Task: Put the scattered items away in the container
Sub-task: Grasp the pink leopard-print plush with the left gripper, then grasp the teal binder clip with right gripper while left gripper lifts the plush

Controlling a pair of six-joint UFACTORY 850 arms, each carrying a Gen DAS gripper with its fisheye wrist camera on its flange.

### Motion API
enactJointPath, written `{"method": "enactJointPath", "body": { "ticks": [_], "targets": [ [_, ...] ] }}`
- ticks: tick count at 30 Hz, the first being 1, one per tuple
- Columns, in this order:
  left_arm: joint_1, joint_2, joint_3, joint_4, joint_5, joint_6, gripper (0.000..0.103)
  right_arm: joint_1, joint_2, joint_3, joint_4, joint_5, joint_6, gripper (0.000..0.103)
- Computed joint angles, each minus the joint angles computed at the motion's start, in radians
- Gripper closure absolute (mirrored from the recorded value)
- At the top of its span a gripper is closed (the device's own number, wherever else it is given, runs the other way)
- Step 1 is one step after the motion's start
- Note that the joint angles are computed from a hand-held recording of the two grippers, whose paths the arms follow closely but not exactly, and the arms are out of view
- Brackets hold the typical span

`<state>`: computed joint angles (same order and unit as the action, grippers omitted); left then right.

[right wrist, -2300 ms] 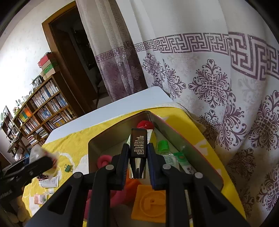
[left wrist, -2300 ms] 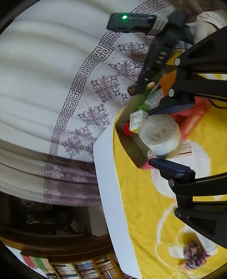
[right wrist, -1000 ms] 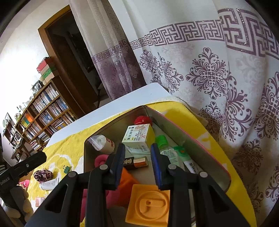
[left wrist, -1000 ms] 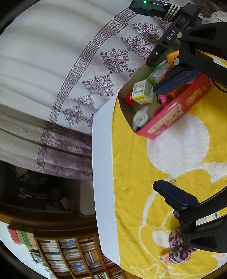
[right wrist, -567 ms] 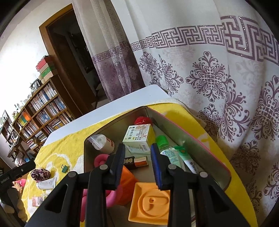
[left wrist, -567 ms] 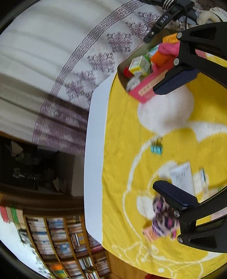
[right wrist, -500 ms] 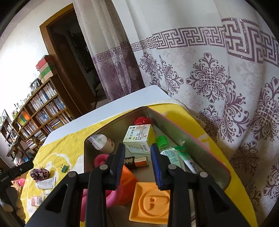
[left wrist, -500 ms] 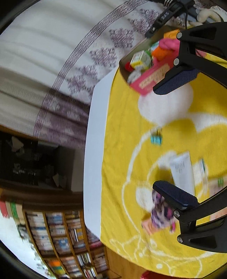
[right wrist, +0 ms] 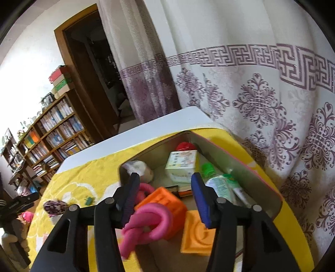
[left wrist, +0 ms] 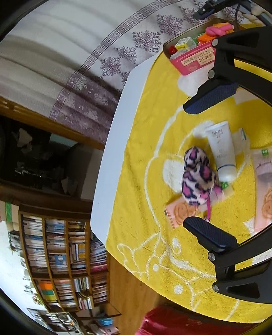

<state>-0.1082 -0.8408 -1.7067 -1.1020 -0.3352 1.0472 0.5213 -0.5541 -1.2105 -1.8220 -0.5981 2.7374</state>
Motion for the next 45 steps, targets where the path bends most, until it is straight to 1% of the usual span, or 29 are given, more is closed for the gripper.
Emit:
{"method": "enactJointPath", "body": {
  "ticks": [4, 7, 9, 14, 17, 19, 22, 25, 27, 28, 29, 30, 31, 32, 35, 36, 38, 41, 45],
  "targets": [
    [0.002, -0.026, -0.025, 0.050, -0.005, -0.043, 0.003, 0.017, -0.006, -0.029, 0.000, 0.006, -0.030, 0.042],
    [-0.001, -0.047, -0.046, 0.082, -0.016, -0.063, 0.003, 0.032, -0.018, -0.061, 0.011, 0.007, -0.079, 0.036],
    [-0.009, -0.061, -0.059, 0.137, 0.007, -0.106, 0.003, 0.040, -0.029, -0.081, 0.011, 0.014, -0.101, 0.034],
    [-0.022, -0.093, -0.090, 0.230, 0.046, -0.164, 0.003, 0.051, -0.064, -0.136, 0.039, 0.046, -0.167, 0.033],
    [-0.025, -0.120, -0.122, 0.306, 0.035, -0.224, 0.003, 0.053, -0.092, -0.174, 0.066, 0.073, -0.213, 0.033],
    [-0.028, -0.140, -0.145, 0.385, 0.024, -0.298, 0.003, 0.055, -0.106, -0.193, 0.079, 0.087, -0.233, 0.032],
    [-0.026, -0.159, -0.164, 0.413, 0.005, -0.330, 0.003, 0.057, -0.129, -0.224, 0.105, 0.106, -0.280, 0.032],
    [-0.026, -0.170, -0.174, 0.451, 0.007, -0.371, 0.003, 0.058, -0.157, -0.266, 0.154, 0.132, -0.352, 0.032],
    [-0.023, -0.174, -0.177, 0.427, -0.001, -0.351, 0.003, 0.058, -0.175, -0.290, 0.180, 0.152, -0.392, 0.032],
    [-0.021, -0.177, -0.179, 0.409, -0.007, -0.334, 0.010, 0.057, -0.183, -0.301, 0.195, 0.162, -0.414, 0.032],
    [-0.019, -0.177, -0.179, 0.382, -0.013, -0.305, 0.025, 0.057, -0.192, -0.314, 0.214, 0.172, -0.441, 0.032],
    [-0.016, -0.177, -0.181, 0.340, -0.028, -0.259, 0.032, 0.056, -0.203, -0.328, 0.239, 0.182, -0.473, 0.032],
    [-0.014, -0.172, -0.176, 0.306, -0.035, -0.224, 0.042, 0.057, -0.214, -0.343, 0.264, 0.191, -0.505, 0.032],
    [-0.013, -0.164, -0.166, 0.292, -0.029, -0.211, 0.047, 0.057, -0.223, -0.355, 0.284, 0.198, -0.532, 0.032],
    [-0.005, -0.152, -0.153, 0.232, -0.043, -0.169, 0.057, 0.052, -0.251, -0.392, 0.374, 0.233, -0.635, 0.032],
    [0.000, -0.146, -0.146, 0.204, -0.051, -0.148, 0.057, 0.049, -0.262, -0.407, 0.413, 0.247, -0.676, 0.032],
    [0.006, -0.131, -0.129, 0.152, -0.044, -0.106, 0.057, 0.044, -0.285, -0.442, 0.507, 0.260, -0.776, 0.032],
    [0.017, -0.109, -0.105, 0.037, -0.047, -0.011, 0.057, 0.043, -0.319, -0.497, 0.619, 0.260, -0.908, 0.032],
    [0.030, -0.086, -0.082, -0.072, -0.058, 0.070, 0.058, 0.036, -0.386, -0.607, 0.832, 0.254, -1.157, 0.032]
  ]
}}
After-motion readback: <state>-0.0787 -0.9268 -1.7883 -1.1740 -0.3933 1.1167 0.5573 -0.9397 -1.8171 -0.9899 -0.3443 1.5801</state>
